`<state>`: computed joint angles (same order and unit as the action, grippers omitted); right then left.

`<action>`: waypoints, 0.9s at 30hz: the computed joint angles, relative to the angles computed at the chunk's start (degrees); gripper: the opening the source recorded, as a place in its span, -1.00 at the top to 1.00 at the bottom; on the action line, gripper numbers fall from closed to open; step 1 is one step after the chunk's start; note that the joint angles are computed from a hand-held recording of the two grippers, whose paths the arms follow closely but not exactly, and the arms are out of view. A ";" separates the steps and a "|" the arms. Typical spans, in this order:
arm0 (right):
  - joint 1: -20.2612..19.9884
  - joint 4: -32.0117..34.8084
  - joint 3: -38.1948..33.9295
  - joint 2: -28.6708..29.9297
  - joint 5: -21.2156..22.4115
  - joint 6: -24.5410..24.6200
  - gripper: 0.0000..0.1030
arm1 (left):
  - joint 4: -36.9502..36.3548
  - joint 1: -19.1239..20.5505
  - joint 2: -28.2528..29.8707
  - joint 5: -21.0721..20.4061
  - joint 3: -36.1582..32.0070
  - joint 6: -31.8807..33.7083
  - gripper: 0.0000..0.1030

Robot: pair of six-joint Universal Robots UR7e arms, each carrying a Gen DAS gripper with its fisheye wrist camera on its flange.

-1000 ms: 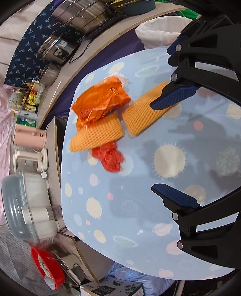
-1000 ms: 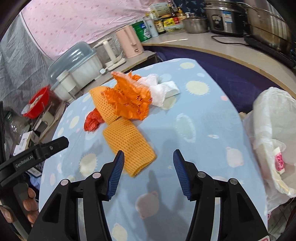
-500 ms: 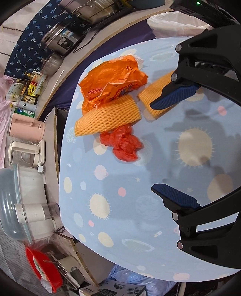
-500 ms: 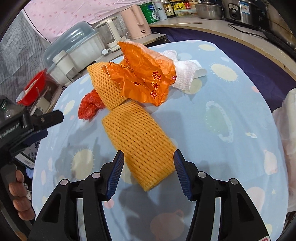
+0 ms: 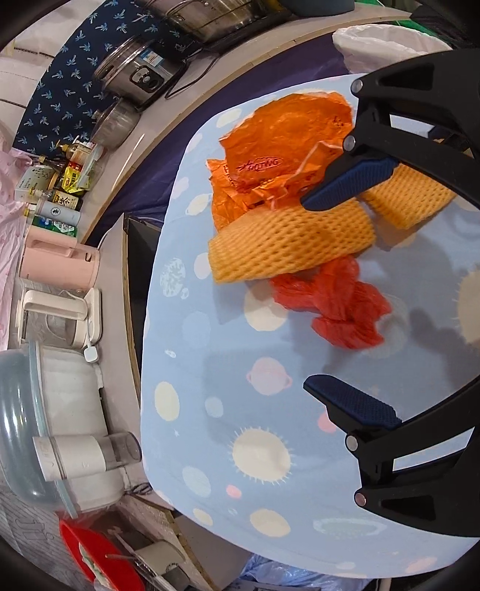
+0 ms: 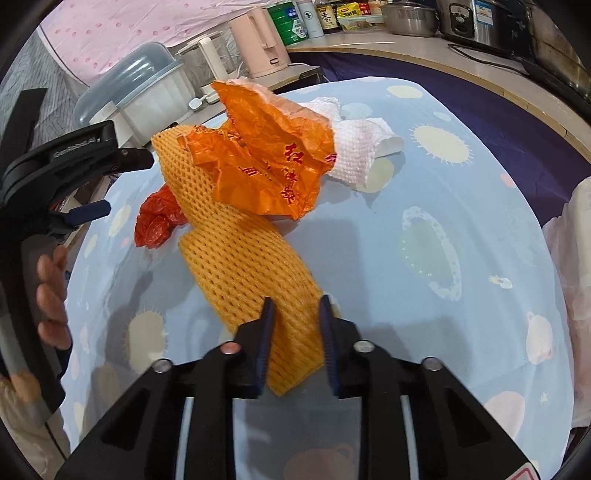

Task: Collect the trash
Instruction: 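Grasp an orange foam fruit net with each gripper and lift them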

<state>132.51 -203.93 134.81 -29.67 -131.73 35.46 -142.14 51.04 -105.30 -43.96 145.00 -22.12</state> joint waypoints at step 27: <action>4.31 -2.25 3.80 -5.72 -2.36 3.08 0.77 | 14.84 -8.40 -12.57 -5.99 3.39 -7.37 0.82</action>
